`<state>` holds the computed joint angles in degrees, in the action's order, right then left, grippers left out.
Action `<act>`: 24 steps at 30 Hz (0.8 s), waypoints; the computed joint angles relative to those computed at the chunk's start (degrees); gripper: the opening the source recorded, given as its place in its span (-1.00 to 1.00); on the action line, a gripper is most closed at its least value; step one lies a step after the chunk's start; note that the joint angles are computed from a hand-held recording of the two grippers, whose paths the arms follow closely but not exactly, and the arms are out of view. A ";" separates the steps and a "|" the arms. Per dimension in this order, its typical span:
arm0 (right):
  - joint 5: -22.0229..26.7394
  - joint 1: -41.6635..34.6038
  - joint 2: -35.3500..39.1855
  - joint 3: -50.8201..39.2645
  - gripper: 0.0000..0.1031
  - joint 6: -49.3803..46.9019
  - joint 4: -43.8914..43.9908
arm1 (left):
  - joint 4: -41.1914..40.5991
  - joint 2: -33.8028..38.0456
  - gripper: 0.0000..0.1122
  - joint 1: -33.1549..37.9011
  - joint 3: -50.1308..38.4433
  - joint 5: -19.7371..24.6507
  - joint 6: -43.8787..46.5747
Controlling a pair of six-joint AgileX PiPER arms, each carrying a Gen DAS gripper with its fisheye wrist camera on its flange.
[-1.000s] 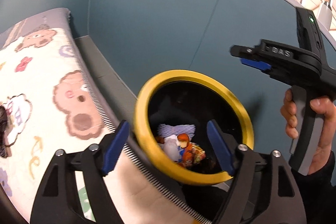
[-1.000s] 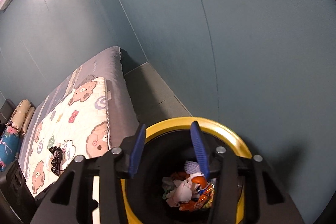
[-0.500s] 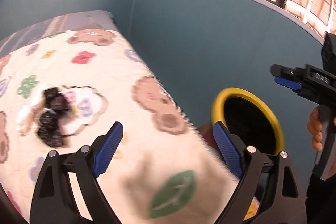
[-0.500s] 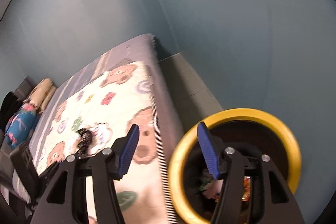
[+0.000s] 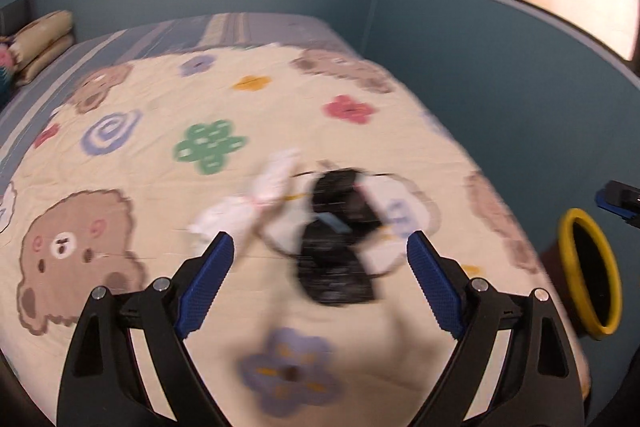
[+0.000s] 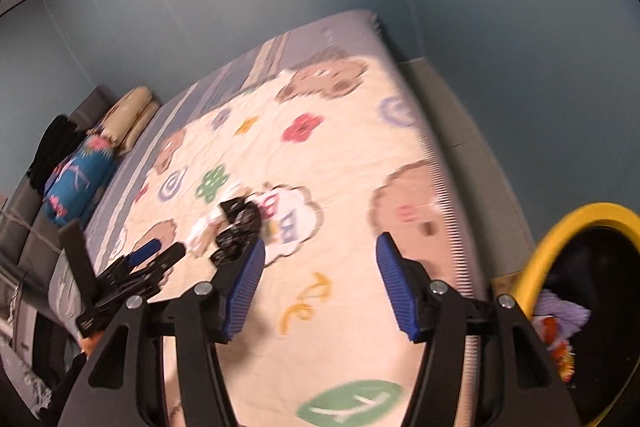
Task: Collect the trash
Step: 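Withdraw both tools from the bin back over the bed, then close left tool on the white tissue bundle while right tool closes on the black bag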
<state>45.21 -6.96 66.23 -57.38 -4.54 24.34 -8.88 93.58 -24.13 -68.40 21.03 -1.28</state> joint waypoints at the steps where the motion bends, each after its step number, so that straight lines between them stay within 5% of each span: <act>1: -0.64 1.65 1.93 -0.78 0.07 0.94 -0.28 | -1.60 1.10 0.50 1.59 -0.48 -0.01 2.56; 7: -2.14 9.54 14.84 -7.53 0.07 4.48 -1.18 | -11.88 6.23 0.49 8.45 -3.02 1.13 18.92; 14: 3.89 12.29 32.25 -20.71 0.07 3.08 3.78 | -17.39 14.29 0.45 12.01 -11.40 6.29 33.68; 24: 12.87 14.37 49.03 -39.00 0.06 6.94 4.07 | -14.78 22.82 0.38 12.44 -22.51 12.44 37.62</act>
<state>58.08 7.41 115.26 -96.38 2.40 28.41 -23.65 116.40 -11.70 -90.91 33.47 36.35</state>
